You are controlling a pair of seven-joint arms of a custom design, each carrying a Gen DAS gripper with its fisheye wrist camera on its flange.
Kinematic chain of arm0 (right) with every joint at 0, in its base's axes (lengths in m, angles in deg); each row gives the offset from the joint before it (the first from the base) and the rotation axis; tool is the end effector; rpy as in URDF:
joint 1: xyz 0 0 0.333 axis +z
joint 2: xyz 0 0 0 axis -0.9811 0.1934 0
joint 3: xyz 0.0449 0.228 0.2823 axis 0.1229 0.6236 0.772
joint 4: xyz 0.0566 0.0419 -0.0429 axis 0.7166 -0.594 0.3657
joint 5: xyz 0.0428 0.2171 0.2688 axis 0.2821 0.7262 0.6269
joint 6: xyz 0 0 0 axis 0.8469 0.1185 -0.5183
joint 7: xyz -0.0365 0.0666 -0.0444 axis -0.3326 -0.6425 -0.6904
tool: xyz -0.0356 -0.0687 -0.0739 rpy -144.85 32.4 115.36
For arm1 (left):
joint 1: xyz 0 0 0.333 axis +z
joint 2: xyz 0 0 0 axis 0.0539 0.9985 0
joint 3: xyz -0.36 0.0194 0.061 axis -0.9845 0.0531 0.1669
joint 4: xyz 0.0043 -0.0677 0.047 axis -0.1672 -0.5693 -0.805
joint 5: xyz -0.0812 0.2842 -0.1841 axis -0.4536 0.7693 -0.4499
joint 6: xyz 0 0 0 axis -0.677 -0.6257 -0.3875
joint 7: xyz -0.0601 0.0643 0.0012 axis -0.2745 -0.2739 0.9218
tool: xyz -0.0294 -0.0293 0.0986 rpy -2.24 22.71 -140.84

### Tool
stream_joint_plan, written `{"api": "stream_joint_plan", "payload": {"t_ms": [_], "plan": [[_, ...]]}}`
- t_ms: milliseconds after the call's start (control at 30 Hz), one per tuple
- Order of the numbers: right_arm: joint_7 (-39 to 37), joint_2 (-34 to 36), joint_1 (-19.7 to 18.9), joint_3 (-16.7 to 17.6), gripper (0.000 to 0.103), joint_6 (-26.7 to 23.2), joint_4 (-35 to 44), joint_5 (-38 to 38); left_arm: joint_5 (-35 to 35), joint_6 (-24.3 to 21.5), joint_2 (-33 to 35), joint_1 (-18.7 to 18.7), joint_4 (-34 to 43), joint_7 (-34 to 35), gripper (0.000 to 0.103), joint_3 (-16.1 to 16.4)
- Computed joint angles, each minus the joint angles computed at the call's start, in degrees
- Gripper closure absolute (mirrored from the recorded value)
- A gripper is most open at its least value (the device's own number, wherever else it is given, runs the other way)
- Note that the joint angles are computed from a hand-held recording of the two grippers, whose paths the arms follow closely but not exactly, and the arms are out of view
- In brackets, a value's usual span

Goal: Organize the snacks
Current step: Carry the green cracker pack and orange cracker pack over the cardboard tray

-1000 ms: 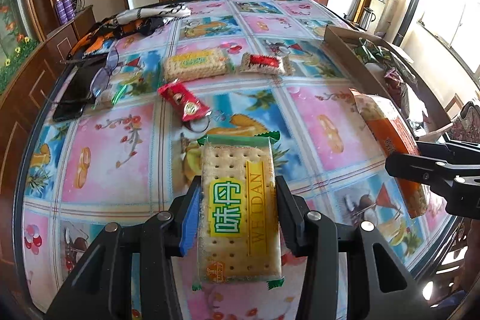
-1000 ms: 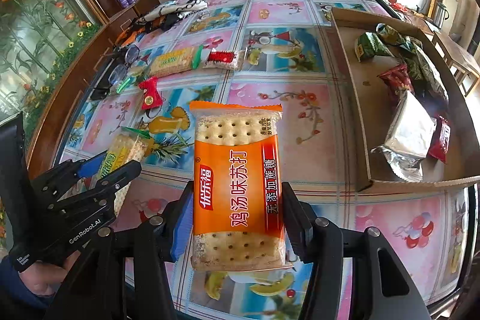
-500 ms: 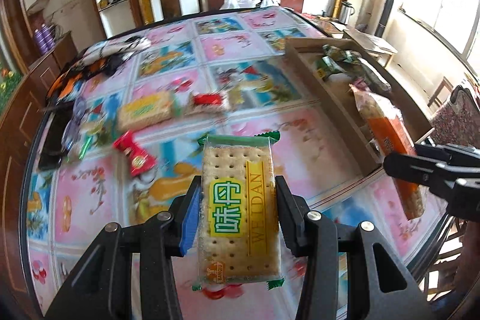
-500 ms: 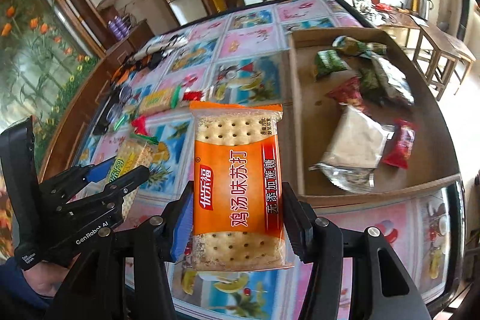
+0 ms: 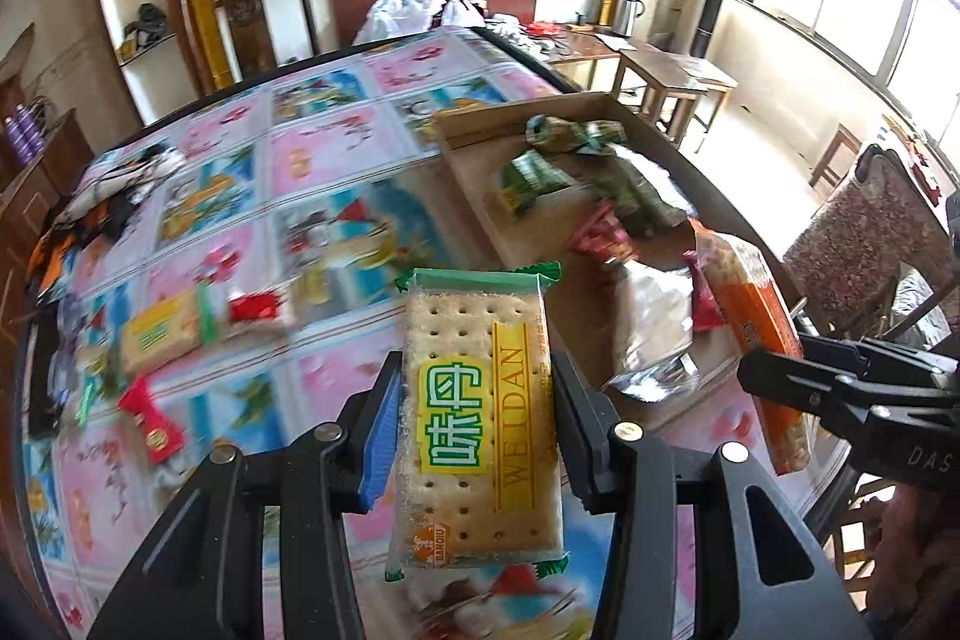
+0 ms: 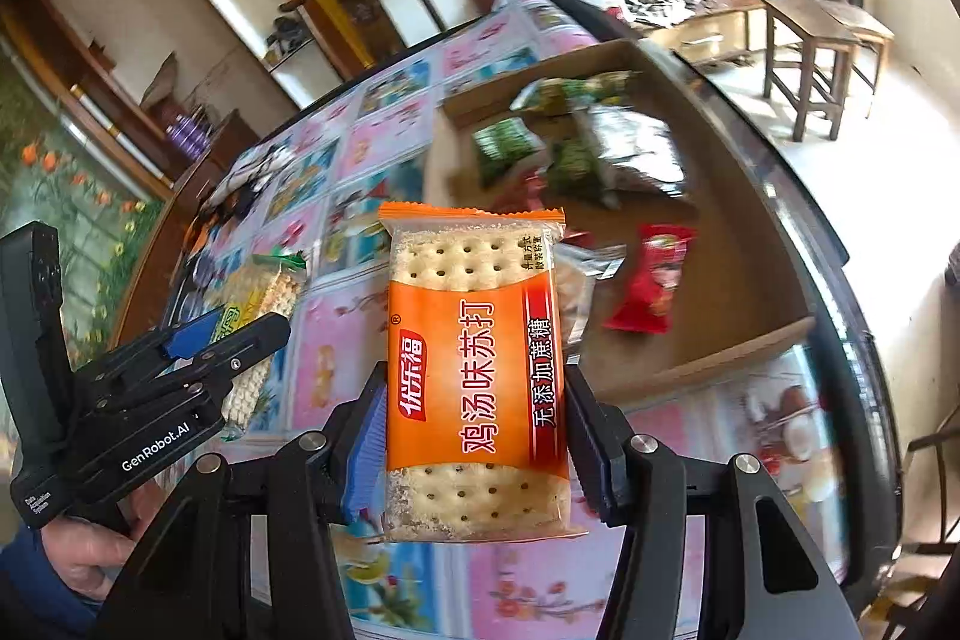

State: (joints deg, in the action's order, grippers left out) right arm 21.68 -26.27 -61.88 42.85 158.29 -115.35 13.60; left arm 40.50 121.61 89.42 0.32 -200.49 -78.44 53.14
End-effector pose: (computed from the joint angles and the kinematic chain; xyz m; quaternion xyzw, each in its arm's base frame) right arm 0.4957 0.1626 0.3568 -0.7240 0.6019 0.0032 0.3371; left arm 0.4724 -0.1252 0.3827 -0.6590 0.6840 -0.2437 0.1961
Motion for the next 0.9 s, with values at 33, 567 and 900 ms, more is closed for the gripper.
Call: {"api": "stream_joint_plan", "payload": {"t_ms": [33,567,900], "plan": [[0.31,0.06,-0.39,-0.39,0.045,-0.27,0.09,-0.43,-2.81,-0.04,0.87,0.15,0.8,2.5,0.058,-0.93],[10.93,5.79,-8.24,-2.02,0.045,-6.51,9.48,-17.02,-34.86,-6.21,14.09,-3.01,16.11,27.56,0.058,-5.98],[23.83,17.94,-10.32,-0.91,0.045,-12.89,27.19,-31.2,-45.25,-9.67,20.74,-7.3,24.8,33.62,0.058,-2.79]]}}
